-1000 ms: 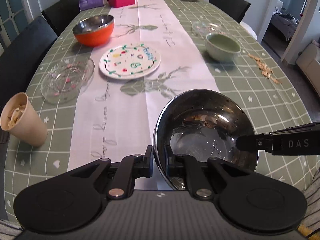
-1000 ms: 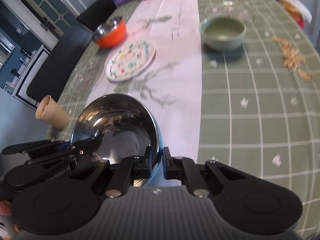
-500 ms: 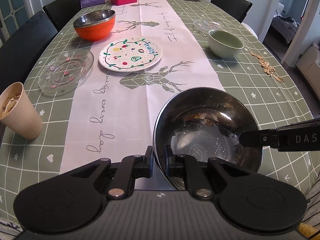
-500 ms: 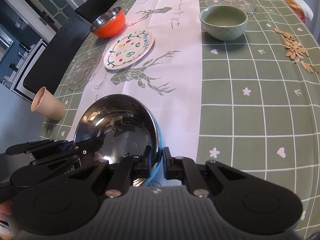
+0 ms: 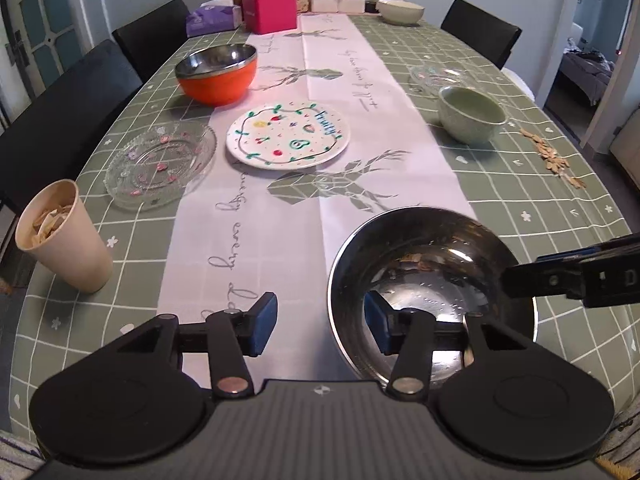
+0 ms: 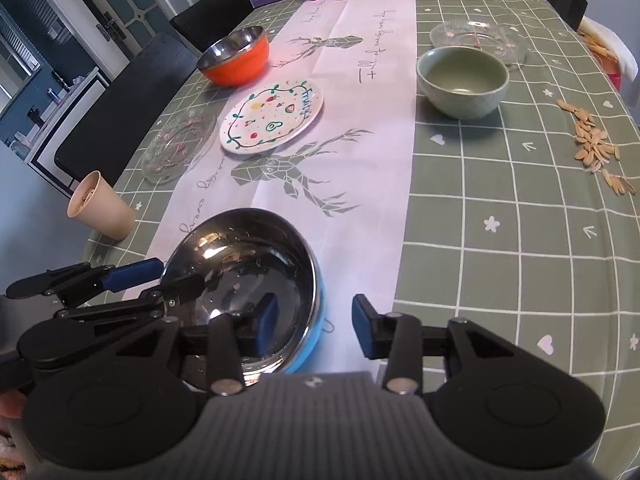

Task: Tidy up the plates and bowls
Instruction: 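Lift the blue bowl and carry it toward the table edge, then lower the blue bowl and open both grippers, then move both grippers toward the orange steel-lined bowl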

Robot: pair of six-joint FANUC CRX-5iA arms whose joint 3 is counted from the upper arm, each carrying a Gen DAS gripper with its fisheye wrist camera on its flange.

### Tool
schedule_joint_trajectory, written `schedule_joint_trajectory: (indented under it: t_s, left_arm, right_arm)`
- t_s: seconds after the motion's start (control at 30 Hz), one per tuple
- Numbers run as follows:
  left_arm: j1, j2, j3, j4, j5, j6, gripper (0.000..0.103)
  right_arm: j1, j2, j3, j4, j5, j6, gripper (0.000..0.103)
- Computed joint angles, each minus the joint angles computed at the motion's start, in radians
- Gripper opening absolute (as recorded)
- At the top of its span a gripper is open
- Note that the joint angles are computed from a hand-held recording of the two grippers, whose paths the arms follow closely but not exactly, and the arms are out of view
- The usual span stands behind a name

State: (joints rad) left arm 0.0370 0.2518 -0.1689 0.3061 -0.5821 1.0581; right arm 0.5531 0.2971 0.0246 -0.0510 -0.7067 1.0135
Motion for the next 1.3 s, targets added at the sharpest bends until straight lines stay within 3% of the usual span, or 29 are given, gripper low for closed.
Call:
schedule_joint_trajectory:
  t_s: [0.23, 0.43, 0.57, 0.67, 0.77, 0.9, 1.03, 1.13, 1.3]
  left_arm:
    - [0.012, 0.016, 0.059, -0.026, -0.09, 0.055, 0.063]
    - [0.017, -0.014, 0.067, -0.034, -0.038, 0.058, 0.065]
    - [0.037, -0.01, 0.12, -0.008, -0.037, 0.101, 0.066]
    - [0.048, -0.002, 0.164, 0.003, -0.024, 0.118, 0.068]
    - [0.051, 0.007, 0.197, 0.005, 0.011, 0.139, 0.07]
    - [0.051, 0.05, 0.277, -0.031, 0.026, 0.229, 0.07]
    - [0.052, 0.107, 0.342, -0.091, 0.091, 0.345, 0.071]
    - [0.058, 0.175, 0.434, -0.152, 0.071, 0.465, 0.071]
    - [0.062, 0.279, 0.558, -0.243, 0.083, 0.572, 0.071]
  right_arm:
    - [-0.003, -0.003, 0.002, 0.013, 0.004, -0.028, 0.057]
    - [-0.008, -0.006, 0.031, 0.021, 0.001, -0.03, 0.065]
    - [-0.021, -0.004, 0.07, 0.038, 0.012, -0.038, 0.065]
    - [-0.034, 0.019, 0.131, 0.038, 0.0, -0.022, 0.073]
    - [-0.048, 0.062, 0.223, 0.026, -0.044, 0.008, 0.073]
    - [-0.073, 0.129, 0.361, -0.023, -0.073, 0.046, 0.073]
    - [-0.069, 0.182, 0.416, 0.05, 0.015, -0.037, 0.073]
    - [-0.067, 0.244, 0.474, 0.105, 0.063, -0.096, 0.072]
    - [-0.08, 0.38, 0.645, 0.087, 0.068, -0.12, 0.071]
